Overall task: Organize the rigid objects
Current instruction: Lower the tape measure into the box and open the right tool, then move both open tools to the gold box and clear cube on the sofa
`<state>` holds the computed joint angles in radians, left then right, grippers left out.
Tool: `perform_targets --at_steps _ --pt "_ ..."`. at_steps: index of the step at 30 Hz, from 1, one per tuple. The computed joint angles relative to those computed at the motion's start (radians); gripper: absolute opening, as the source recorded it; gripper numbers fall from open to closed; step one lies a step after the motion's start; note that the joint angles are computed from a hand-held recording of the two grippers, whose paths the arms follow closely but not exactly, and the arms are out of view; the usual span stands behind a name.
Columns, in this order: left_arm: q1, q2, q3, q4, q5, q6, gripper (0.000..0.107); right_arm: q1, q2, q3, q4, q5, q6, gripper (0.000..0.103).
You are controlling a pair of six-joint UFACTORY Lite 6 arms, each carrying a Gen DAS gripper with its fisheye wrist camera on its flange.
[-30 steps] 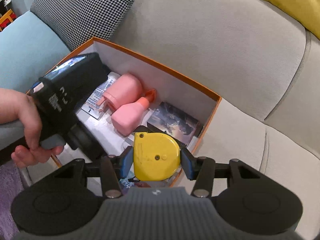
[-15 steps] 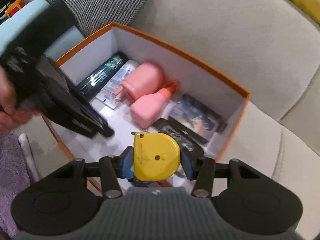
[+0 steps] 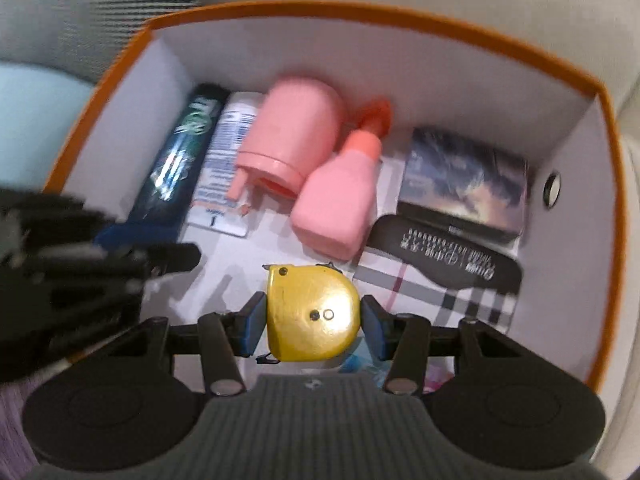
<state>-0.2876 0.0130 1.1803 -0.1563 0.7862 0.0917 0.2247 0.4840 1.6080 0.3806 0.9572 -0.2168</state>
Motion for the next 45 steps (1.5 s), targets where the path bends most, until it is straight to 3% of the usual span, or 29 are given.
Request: perform_targets --at_steps 14,22,32,39,45 --pt "0.005 -0.091 -0.077 -0.005 -0.066 0.006 0.020 0.043 0.039 0.033 -0.047 0.008 0.145 0.053" --pt "0.011 -0.195 -0.107 -0.038 -0.090 0.035 0.020 0.070 -0.046 -0.039 -0.083 -0.047 0.153 0.053" --pt "-0.109 -0.489 -0.145 0.079 -0.035 -0.159 0.020 0.049 -0.459 -0.294 -0.048 -0.129 0.061 0.053" --pt "-0.331 -0.677 -0.185 0.310 0.120 -0.462 0.020 0.053 -0.820 -0.520 -0.031 -0.165 0.074 0.054" --pt "-0.536 -0.852 -0.306 0.395 0.266 -0.700 0.021 0.164 -1.142 -0.748 -0.142 -0.143 0.252 0.056"
